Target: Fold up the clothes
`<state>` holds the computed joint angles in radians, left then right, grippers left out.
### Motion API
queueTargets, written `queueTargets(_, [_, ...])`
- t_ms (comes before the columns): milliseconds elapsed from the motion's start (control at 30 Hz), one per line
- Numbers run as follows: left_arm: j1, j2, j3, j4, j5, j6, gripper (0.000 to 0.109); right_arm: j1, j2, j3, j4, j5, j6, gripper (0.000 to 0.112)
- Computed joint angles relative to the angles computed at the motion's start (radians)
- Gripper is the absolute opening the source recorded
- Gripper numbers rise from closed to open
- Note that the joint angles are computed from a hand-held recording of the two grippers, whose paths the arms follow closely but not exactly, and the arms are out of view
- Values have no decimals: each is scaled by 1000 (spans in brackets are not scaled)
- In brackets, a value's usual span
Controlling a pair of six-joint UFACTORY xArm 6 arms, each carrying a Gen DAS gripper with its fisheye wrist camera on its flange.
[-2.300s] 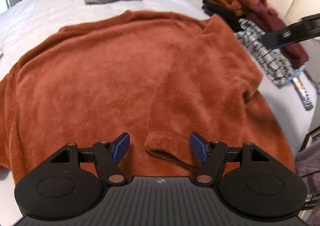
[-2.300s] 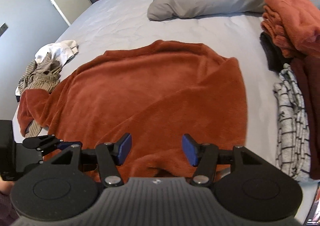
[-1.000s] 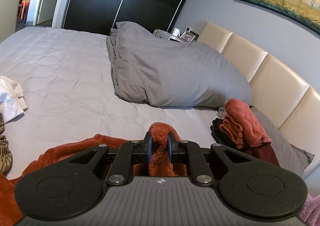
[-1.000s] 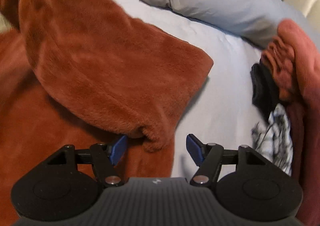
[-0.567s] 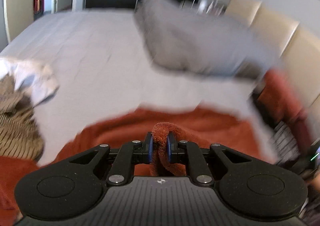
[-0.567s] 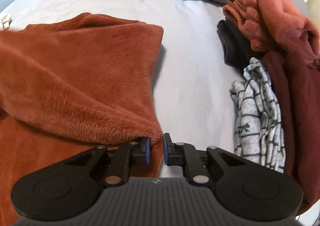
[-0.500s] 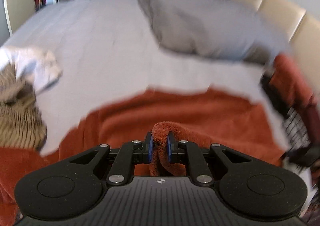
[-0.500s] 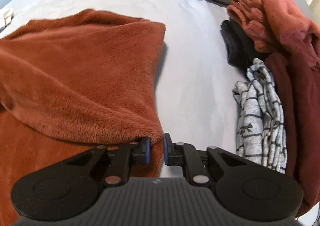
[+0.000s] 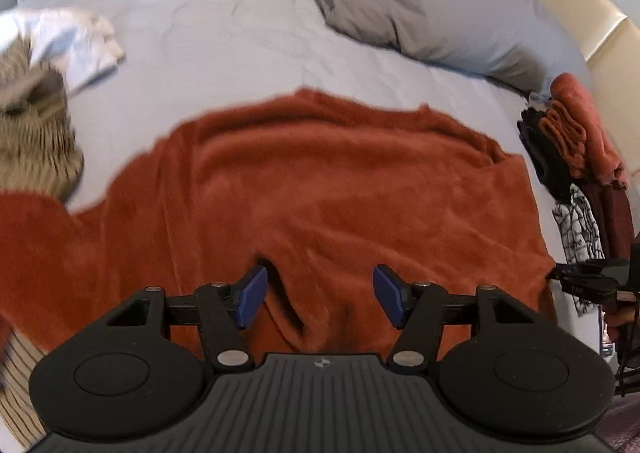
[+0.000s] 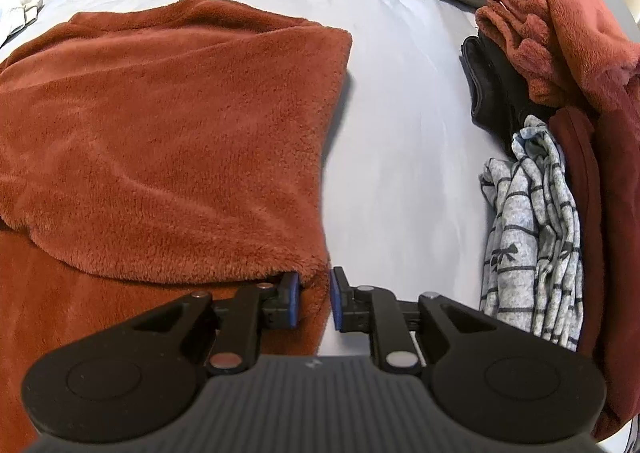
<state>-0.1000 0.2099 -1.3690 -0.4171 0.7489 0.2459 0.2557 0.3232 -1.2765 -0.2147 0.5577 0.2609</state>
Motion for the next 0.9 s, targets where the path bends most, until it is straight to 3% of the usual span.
queueTargets(133, [-20,10,41,20,-34,-27,57,3,-6,2,-1,3,7,20])
queueTargets(200, [-27,25,52,13,-51,-31,49,5,-8,2,-3,3,7,20])
queueTargets(267, [-30,45,49,1,-61,-30,20,4,-6,0,0,4,4,20])
queueTargets(333, [-35,49,54,8,-91,-33,7,2,-5,-1,8,3,1,20])
queueTargets(500, [-48,0,54,-91,-196,108,7,-8,-2,-9,59,7,0,17])
queueTargets(600, [-55,-45,48,-274,-275,265,7,-15,0,-10,109,7,20,17])
queueTargets(667, [-53,-68,33,-395,-276,378,7,-16,-3,-5,145,-2,16,17])
queueTargets(767, [-46,-94,37,-310,-234,377,7,-10,-10,5,151,-14,6,17])
queueTargets(900, [-10,-98,52,-174,-95,259,7,-10,-18,21,158,-16,-12,17])
